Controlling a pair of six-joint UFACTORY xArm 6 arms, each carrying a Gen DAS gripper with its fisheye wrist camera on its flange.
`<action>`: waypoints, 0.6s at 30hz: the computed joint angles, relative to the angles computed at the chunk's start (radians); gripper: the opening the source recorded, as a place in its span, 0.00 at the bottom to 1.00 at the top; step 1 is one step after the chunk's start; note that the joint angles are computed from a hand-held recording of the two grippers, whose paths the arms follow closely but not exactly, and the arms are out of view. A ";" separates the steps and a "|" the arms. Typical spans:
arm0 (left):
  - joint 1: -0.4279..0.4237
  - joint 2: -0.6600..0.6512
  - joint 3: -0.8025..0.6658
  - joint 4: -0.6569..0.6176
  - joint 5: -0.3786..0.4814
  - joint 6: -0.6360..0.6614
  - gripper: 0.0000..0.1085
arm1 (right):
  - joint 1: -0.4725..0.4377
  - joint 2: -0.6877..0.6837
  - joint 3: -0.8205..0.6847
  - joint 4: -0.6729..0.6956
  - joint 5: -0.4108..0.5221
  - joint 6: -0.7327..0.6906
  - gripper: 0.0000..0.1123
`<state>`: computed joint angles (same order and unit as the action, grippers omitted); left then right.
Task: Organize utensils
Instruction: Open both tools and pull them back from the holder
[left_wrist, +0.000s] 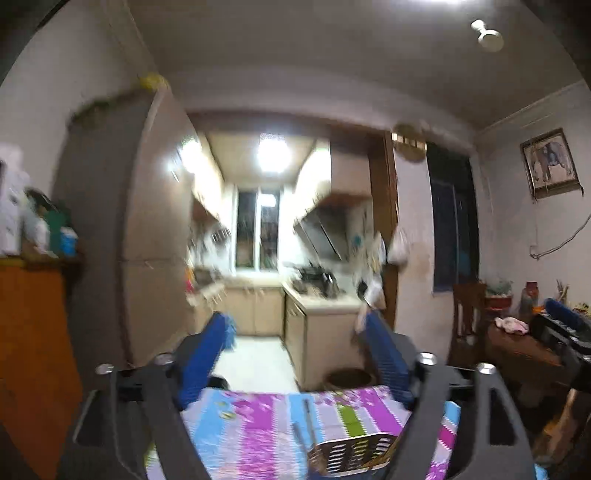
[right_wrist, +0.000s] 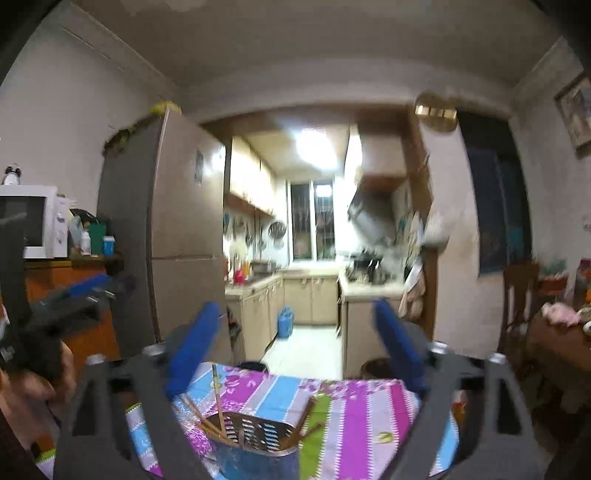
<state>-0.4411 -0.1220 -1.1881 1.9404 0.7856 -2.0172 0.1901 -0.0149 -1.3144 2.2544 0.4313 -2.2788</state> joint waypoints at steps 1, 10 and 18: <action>-0.039 -0.040 0.052 -0.015 0.063 0.019 0.89 | -0.011 -0.049 0.061 0.048 0.000 -0.050 0.87; -0.344 -0.171 0.333 -0.434 0.308 0.078 0.92 | -0.031 -0.310 0.457 0.210 -0.206 -0.165 0.87; -0.460 -0.004 0.304 -0.633 0.442 0.054 0.92 | -0.008 -0.284 0.518 0.452 -0.317 -0.353 0.87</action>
